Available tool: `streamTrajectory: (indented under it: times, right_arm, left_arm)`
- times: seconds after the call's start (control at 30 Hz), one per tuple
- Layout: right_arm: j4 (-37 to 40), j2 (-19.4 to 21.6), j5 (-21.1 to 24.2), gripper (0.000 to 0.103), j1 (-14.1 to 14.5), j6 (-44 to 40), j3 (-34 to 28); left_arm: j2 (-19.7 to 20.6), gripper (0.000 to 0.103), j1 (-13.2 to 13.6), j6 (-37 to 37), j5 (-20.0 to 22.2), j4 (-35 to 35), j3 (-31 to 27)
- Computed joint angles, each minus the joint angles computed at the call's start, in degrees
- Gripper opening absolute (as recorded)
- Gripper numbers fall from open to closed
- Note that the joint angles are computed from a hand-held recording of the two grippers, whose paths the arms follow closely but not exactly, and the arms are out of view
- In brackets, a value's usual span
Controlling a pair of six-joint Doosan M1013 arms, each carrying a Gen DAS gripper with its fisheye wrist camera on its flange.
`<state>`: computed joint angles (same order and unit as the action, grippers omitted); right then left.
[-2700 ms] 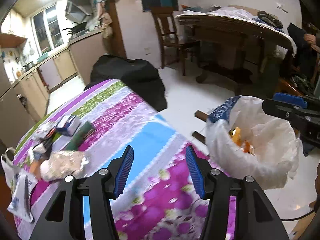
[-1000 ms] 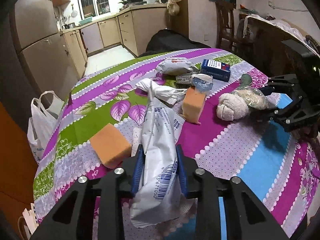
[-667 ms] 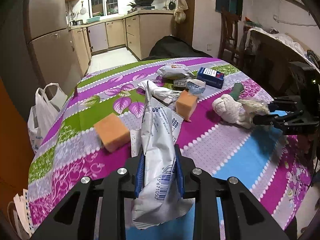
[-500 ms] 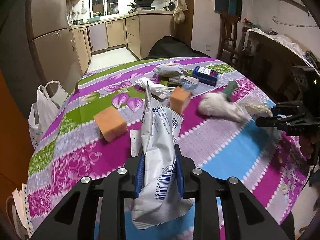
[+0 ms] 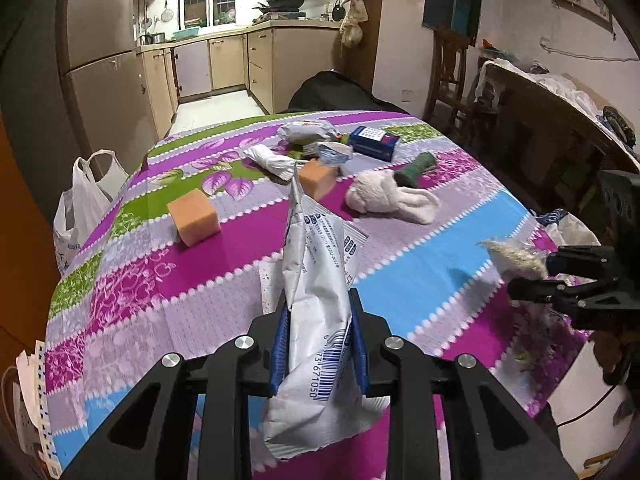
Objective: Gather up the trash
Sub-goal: 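Carry the white plastic bag and rice bag over the trash bag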
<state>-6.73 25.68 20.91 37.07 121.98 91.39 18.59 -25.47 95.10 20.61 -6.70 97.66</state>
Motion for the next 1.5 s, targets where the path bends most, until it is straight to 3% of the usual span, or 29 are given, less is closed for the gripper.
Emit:
streamTrajectory:
  times: [0.4, 0.6, 0.9, 1.23, 1.5]
  right_arm:
    - [-3.81, -3.53, -0.06, 0.038, -0.07, 9.73, 1.92]
    - [-14.32, -6.81, 1.52, 0.038, -0.34, 21.22, 4.12]
    - [-29.0, -13.47, 12.55, 0.038, -1.45, 35.73, 8.25]
    - [-32.12, -20.26, 24.35, 0.038, -4.14, 41.53, 13.75]
    - [-32.35, -22.57, 31.15, 0.038, -5.01, 42.39, 15.31]
  left_arm:
    - [-0.95, 0.028, -4.25, -12.24, 2.21, 14.16, -1.92]
    - [0.05, 0.028, -7.41, -16.07, 3.17, 21.05, -5.18]
    - [3.16, 0.028, -13.17, -13.19, 4.09, 24.51, -11.77]
    - [7.58, 0.028, -19.65, -5.84, 4.94, 22.83, -18.99]
    - [10.72, 0.028, -23.93, -1.25, 5.66, 21.55, -23.38]
